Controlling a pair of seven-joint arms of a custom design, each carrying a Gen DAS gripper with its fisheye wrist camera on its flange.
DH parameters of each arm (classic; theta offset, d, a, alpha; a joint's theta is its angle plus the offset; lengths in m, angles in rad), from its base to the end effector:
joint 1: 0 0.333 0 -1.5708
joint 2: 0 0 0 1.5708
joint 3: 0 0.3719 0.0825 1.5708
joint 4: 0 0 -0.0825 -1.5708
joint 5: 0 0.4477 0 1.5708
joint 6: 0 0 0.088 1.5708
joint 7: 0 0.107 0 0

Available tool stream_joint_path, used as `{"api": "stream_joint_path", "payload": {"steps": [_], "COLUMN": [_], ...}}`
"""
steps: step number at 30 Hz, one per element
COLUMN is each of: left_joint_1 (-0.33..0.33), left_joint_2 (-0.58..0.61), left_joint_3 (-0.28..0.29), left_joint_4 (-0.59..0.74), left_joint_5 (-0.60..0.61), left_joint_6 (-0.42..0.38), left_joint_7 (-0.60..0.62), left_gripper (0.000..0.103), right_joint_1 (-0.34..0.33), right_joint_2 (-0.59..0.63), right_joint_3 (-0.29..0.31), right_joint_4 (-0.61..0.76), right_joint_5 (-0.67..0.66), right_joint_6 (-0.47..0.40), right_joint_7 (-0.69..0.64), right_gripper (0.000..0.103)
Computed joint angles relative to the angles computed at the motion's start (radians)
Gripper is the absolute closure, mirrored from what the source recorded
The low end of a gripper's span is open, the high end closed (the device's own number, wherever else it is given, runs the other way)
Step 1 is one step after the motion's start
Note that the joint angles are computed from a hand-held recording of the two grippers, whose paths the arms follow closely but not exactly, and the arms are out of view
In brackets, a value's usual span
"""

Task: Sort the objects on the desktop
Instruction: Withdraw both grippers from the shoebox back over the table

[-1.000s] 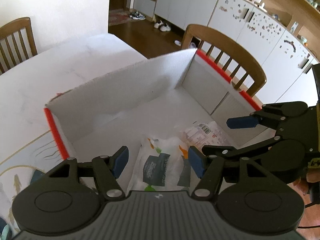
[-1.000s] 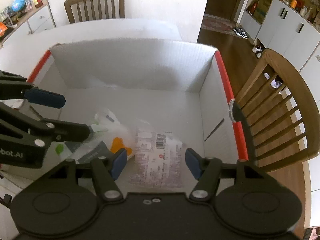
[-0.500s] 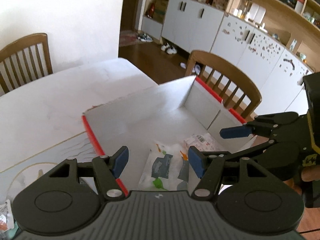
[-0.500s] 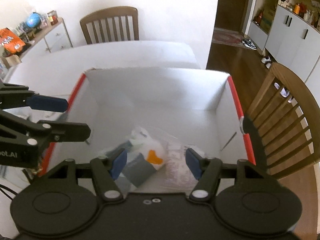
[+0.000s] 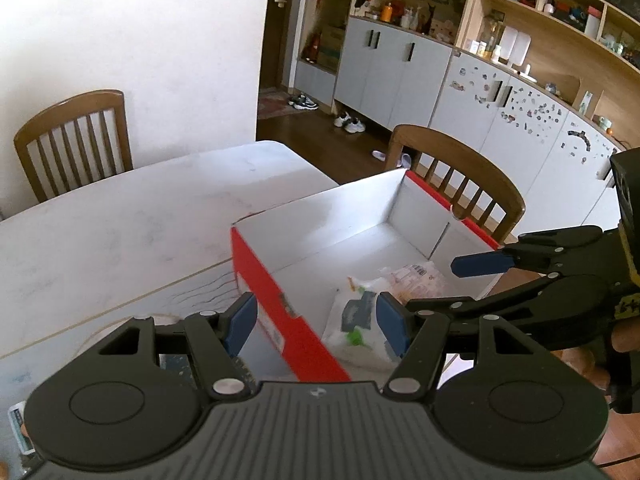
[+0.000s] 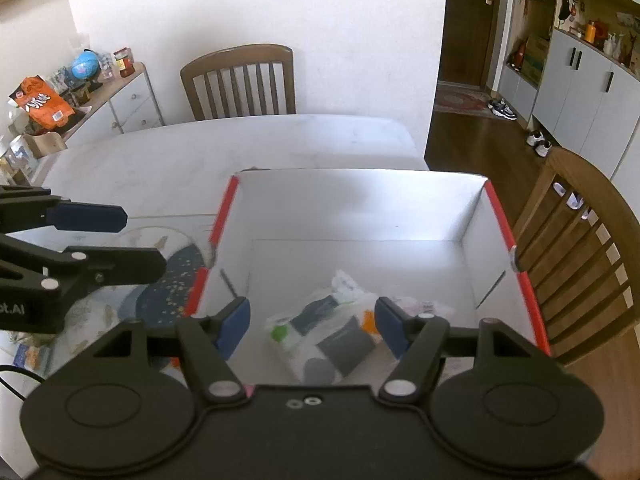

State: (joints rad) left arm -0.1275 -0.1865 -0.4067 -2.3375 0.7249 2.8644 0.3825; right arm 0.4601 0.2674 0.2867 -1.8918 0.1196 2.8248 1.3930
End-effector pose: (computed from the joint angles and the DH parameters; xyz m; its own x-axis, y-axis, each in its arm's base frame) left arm 0.4621 -0.3255 0.4909 -0.0599 -0.9881 0.1414 -0.7055 -0.0583 -0.7063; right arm 0.5511 0.4787 0.4667 0.7232 -0.6878 -0.0633 -0.5629 -0.5339 -0.6309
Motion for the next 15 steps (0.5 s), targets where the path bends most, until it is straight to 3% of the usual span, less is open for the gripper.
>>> {"api": "stream_joint_path", "payload": {"steps": [5, 15], "left_joint_1": [0.014, 0.114], "left_joint_2": [-0.066, -0.215], "left_joint_3": [0.0, -0.07], "left_joint_4": [-0.065, -0.202], "left_joint_5": [-0.034, -0.16], "left_joint_6": [0.026, 0.089], "left_joint_7": [0.011, 0.059], "left_gripper": [0.027, 0.012], "right_joint_1": [0.026, 0.039], "right_joint_2": [-0.021, -0.054], "right_joint_3": [-0.004, 0.044], "right_joint_4": [-0.03, -0.091], "right_joint_5": [-0.03, 0.001], "right_joint_6": [0.033, 0.114], "right_joint_7": [0.042, 0.025], "right_gripper": [0.03, 0.012]}}
